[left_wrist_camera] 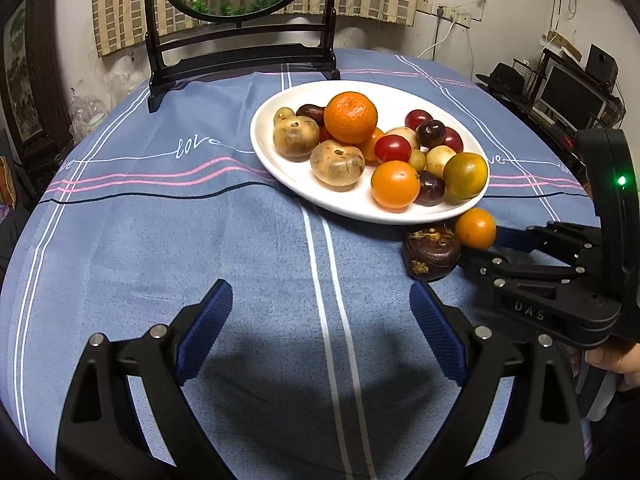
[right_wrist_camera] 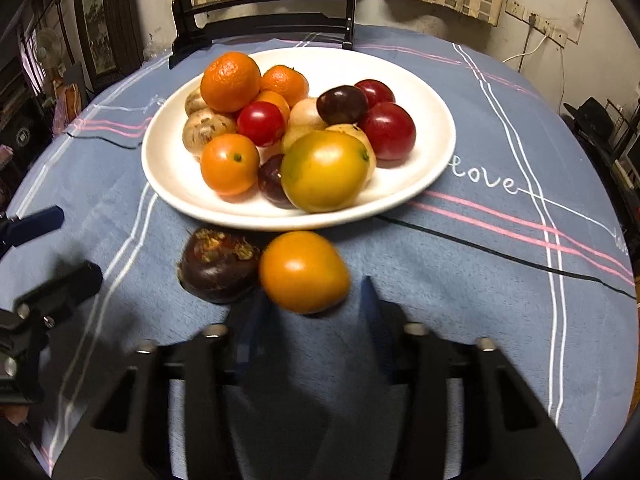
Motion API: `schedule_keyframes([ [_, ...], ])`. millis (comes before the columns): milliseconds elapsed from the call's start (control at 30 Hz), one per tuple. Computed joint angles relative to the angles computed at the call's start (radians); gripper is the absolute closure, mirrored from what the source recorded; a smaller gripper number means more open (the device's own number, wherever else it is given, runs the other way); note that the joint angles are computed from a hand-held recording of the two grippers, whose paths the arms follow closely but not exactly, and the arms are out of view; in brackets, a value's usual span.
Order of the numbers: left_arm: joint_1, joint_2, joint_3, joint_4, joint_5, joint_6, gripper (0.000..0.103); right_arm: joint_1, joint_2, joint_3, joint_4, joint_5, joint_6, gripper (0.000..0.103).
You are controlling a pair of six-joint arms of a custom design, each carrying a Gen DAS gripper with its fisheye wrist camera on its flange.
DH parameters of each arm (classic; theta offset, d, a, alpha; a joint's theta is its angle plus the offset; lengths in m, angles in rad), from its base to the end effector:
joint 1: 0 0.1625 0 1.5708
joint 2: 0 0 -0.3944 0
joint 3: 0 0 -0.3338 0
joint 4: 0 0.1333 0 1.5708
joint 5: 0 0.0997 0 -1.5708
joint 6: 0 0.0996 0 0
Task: Organize fruits
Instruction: 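Grasp the dark brown fruit with the left gripper while the right grasps the orange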
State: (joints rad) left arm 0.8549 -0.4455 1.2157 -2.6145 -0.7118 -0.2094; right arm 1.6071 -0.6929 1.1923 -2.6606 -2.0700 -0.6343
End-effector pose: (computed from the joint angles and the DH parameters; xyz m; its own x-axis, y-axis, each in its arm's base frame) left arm -0.3079 -0.6720 0.0643 -0.7447 0.1174 -0.6570 0.4877 0.7676 -0.4158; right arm 0.1120 -0.7244 0.2374 -0.6966 -0.3031 0.6502 -0.5500 0.8076 -0.2127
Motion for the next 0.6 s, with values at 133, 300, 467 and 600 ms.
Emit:
schedule_keyframes([
  [133, 0.001, -0.001, -0.001, 0.017, -0.003, -0.004, 0.011, -0.006, -0.017, 0.019, 0.002, 0.025, 0.018, 0.064],
  [300, -0.005, 0.000, -0.002, 0.031, -0.008, -0.006, 0.011, -0.022, -0.073, 0.084, -0.016, 0.066, 0.036, 0.064],
  [467, -0.014, 0.018, -0.033, 0.072, -0.019, -0.014, 0.011, -0.048, -0.145, 0.162, -0.057, 0.121, 0.062, 0.064],
  [600, -0.023, 0.058, -0.091, 0.102, -0.022, -0.005, 0.011, -0.070, -0.189, 0.205, -0.076, 0.157, 0.072, 0.064],
])
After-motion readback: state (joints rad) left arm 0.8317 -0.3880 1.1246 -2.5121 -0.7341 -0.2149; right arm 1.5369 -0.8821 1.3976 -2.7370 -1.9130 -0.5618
